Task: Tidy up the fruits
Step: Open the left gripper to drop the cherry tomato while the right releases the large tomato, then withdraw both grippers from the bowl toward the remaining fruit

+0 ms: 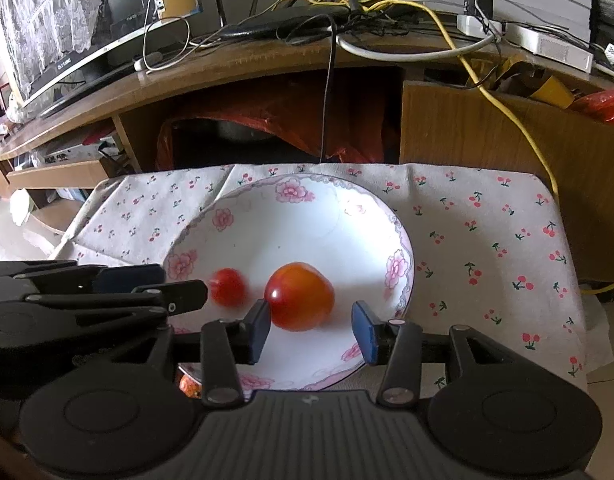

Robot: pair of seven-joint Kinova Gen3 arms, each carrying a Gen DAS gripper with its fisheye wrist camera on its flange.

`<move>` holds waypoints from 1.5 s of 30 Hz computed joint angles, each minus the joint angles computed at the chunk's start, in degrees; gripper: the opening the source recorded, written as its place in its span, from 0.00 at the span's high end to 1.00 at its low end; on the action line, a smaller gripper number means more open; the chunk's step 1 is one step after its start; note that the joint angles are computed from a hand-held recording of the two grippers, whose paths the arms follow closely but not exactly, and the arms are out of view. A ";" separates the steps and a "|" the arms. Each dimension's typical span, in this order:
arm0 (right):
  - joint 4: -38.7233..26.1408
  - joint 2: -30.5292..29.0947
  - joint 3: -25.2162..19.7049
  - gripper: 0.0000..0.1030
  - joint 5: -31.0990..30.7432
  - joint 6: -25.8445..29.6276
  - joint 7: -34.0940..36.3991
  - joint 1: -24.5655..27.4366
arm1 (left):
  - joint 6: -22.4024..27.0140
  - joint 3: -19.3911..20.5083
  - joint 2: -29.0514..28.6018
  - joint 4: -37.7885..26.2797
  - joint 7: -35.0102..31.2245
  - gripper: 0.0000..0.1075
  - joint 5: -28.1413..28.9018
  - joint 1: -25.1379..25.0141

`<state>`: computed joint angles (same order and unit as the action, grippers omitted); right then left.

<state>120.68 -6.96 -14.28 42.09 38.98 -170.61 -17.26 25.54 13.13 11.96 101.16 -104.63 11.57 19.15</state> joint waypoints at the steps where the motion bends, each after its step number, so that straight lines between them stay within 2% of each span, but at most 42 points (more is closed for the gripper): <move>1: 0.01 -0.14 -0.18 0.60 0.20 0.19 -0.33 -0.02 | 0.06 0.10 -0.19 0.12 -0.28 0.45 0.37 -0.32; 4: -0.11 -0.51 -0.62 0.59 0.20 0.70 -0.79 -0.24 | -0.04 0.14 -1.14 0.82 -1.07 0.44 0.77 -0.73; 14: -1.33 -3.28 -4.32 0.59 -0.09 6.46 -2.92 -2.11 | 1.29 -0.58 -6.36 4.37 -7.79 0.33 5.14 -3.53; 22: -2.17 -4.56 -7.98 0.58 -2.28 11.21 -4.11 -4.59 | 5.02 -2.93 -10.26 7.54 -16.36 0.33 11.40 -5.18; 29: -2.43 -3.88 -9.77 0.58 -4.43 13.89 -5.62 -7.59 | 8.21 -4.25 -12.20 9.71 -20.46 0.32 12.42 -4.83; 35: -1.55 -2.94 -8.51 0.58 -5.98 13.24 -5.13 -9.22 | 9.54 -4.95 -12.81 11.37 -21.42 0.32 11.92 -4.68; 45: -0.06 -0.90 -5.26 0.58 -7.11 8.16 -1.39 -9.00 | 11.45 -5.57 -11.24 11.40 -22.87 0.30 12.66 -6.16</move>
